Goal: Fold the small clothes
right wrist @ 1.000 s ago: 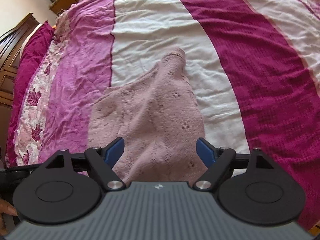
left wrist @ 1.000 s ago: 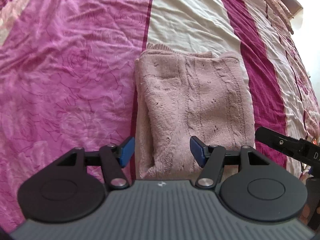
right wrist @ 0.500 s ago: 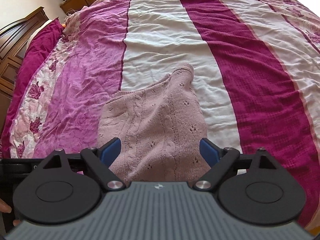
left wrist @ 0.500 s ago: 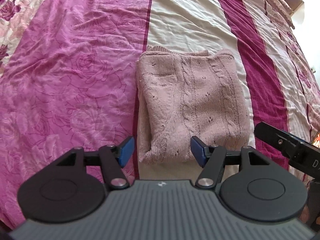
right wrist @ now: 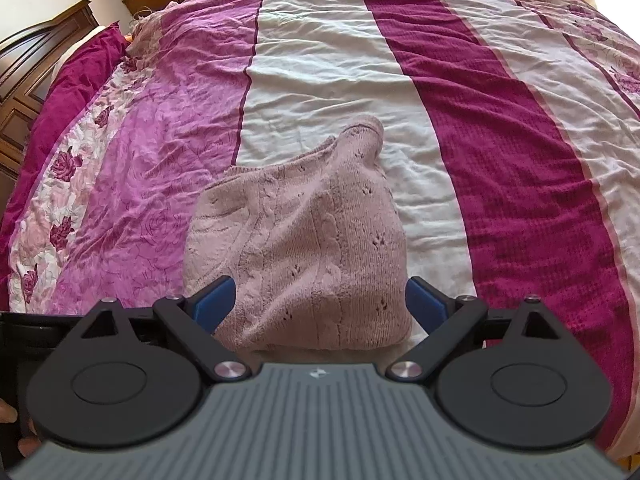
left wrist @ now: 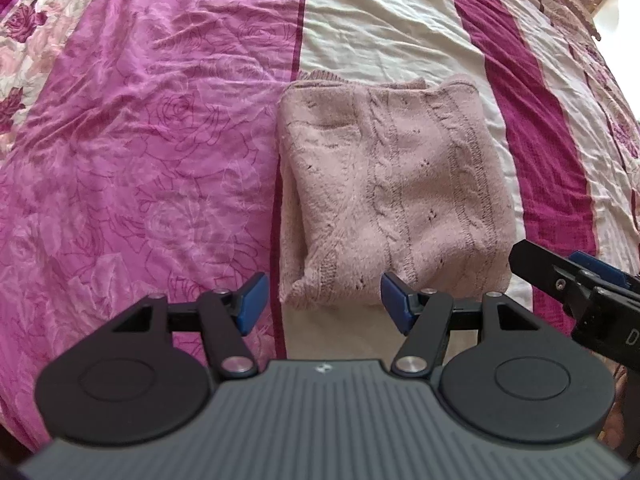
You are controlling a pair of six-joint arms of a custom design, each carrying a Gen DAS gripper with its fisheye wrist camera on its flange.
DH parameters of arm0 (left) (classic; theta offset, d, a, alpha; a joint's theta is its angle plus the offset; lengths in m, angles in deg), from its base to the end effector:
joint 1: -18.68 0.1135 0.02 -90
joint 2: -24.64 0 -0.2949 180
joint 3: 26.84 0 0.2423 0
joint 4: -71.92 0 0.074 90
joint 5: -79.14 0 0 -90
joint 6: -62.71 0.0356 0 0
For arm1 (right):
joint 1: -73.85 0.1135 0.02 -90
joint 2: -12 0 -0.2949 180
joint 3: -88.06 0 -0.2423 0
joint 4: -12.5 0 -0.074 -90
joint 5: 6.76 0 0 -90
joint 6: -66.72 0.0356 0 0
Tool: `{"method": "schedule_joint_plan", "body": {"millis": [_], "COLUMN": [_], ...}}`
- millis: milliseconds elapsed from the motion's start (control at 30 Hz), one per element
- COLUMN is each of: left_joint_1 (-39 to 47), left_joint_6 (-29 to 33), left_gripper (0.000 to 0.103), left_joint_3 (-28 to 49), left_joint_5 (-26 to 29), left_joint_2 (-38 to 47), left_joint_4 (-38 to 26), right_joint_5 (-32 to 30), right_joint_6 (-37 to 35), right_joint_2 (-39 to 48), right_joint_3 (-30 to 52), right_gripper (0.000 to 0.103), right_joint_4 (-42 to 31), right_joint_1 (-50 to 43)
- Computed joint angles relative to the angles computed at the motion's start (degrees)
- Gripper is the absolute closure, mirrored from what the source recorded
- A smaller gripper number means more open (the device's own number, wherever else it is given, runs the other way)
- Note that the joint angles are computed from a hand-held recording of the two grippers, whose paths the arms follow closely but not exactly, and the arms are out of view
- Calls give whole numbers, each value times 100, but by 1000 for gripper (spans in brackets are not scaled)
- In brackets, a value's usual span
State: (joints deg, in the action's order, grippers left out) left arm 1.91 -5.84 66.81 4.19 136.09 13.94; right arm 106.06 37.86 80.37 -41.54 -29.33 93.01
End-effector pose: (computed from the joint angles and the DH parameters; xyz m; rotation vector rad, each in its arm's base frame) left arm 0.3661 -0.1200 0.2088 0.9814 2.6886 -0.3631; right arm 0.1892 0.0511 0.2206 1.0183 2.2757 0.0491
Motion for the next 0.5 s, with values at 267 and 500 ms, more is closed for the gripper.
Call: {"method": "schedule_joint_plan", "body": {"millis": [267, 500], "left_joint_1": [-15, -55], "left_joint_6": [-46, -22], "left_gripper": [39, 39], "left_joint_3": [-130, -232], "left_joint_5": [-95, -132], "left_joint_2": [-83, -149], "left_joint_4": [183, 268], "right_joint_5": [-45, -43], "right_joint_6": [40, 37], "right_joint_2": [-4, -13], "right_joint_3": [-49, -59], "right_gripper": [7, 7], "right_joint_4": [1, 3], "right_joint_1": [9, 10]}}
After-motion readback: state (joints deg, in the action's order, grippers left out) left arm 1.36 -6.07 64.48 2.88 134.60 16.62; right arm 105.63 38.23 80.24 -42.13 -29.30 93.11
